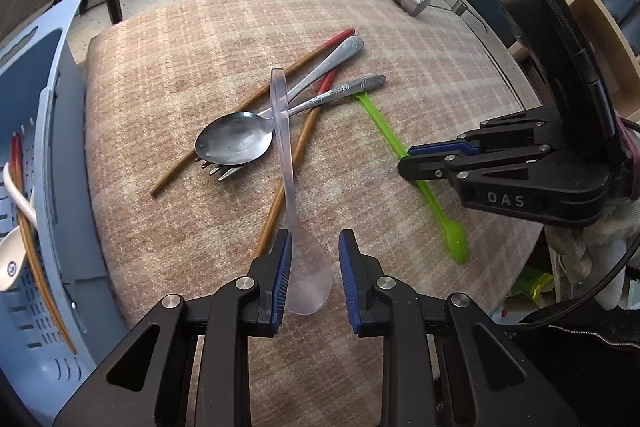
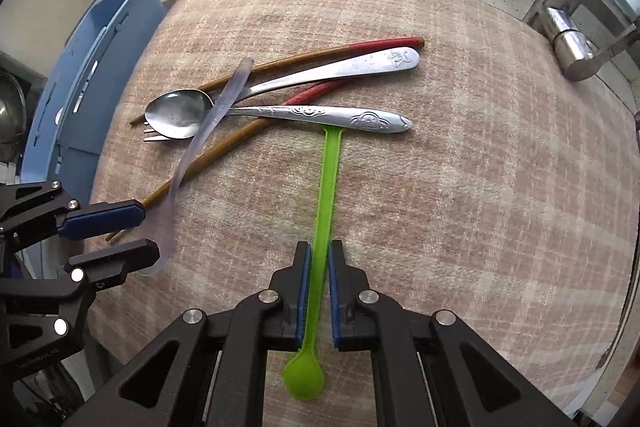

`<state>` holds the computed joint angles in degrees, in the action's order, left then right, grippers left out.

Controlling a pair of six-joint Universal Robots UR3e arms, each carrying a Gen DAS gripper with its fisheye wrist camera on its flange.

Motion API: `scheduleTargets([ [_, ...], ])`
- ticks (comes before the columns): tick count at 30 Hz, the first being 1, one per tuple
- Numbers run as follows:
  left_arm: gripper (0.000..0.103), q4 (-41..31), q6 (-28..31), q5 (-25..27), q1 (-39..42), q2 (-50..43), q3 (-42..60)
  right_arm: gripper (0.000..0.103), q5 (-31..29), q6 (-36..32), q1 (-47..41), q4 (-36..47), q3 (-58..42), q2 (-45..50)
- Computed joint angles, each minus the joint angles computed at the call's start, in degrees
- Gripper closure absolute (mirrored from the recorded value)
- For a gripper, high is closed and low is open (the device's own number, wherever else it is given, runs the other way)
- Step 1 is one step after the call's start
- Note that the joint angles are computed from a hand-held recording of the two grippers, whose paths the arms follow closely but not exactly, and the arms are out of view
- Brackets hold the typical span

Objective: Organize utensils
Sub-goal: 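Close the right gripper on the green plastic spoon handle and lift, then grasp the clear plastic spoon handle with the left gripper while the right holds the green spoon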

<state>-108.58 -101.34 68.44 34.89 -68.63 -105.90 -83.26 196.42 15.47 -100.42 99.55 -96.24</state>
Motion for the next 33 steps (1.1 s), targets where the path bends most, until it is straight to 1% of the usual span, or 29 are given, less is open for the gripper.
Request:
scheduleTargets([
  [5, 0.081, 3.3, -3.0, 1.4, -2.5, -0.8, -1.2, 0.095, 2.7, -2.6, -5.1, -0.2, 5.7, -7.3],
  [7, 0.081, 4.5, -3.9, 1.6, -3.5, -0.7, -1.6, 0.093, 5.5, -3.5, -8.8, 0.3, 9.4, -12.5],
  [11, 0.081, 8.5, -7.1, 2.1, -6.3, -0.8, -2.1, 0.093, 9.7, -6.6, -15.7, 2.8, 15.5, -21.4],
  [15, 0.081, 10.2, -8.1, 3.2, -8.1, -1.1, -2.6, 0.093, 11.6, -9.9, -18.3, 5.5, 16.4, -24.0],
  [19, 0.081, 13.5, -11.3, 3.4, -11.4, -1.8, -3.5, 0.093, 11.4, -9.3, -17.0, 5.7, 15.4, -24.1],
  [20, 0.081, 14.7, -12.6, 3.5, -12.4, -2.0, -3.7, 0.093, 11.3, -7.8, -15.5, 2.8, 15.4, -21.9],
  [21, 0.081, 15.9, -13.9, 3.6, -13.4, -2.2, -3.9, 0.093, 11.0, -8.8, -16.0, 4.2, 14.8, -22.1],
  [23, 0.081, 19.0, -15.5, 3.8, -15.4, -2.0, -4.9, 0.093, 10.6, -8.0, -14.2, 1.1, 14.2, -18.7],
  [25, 0.081, 21.2, -16.5, 3.6, -16.6, -1.7, -6.0, 0.093, 10.3, -8.7, -13.8, 1.0, 13.9, -17.6],
  [26, 0.083, 22.1, -17.2, 3.5, -17.2, -1.6, -6.4, 0.093, 10.3, -8.0, -12.5, -0.3, 13.6, -15.9],
  [29, 0.09, 22.4, -18.2, 2.7, -16.4, -1.7, -6.7, 0.092, 9.3, -9.1, -11.4, -0.6, 14.2, -14.9],
  [32, 0.096, 20.8, -17.0, 2.2, -15.2, -1.0, -6.8, 0.093, 7.5, -9.4, -9.5, -1.6, 13.5, -14.0],
  [33, 0.097, 19.9, -16.2, 2.2, -14.8, -0.6, -6.7, 0.093, 7.0, -9.4, -8.9, -1.6, 13.1, -13.6],
])
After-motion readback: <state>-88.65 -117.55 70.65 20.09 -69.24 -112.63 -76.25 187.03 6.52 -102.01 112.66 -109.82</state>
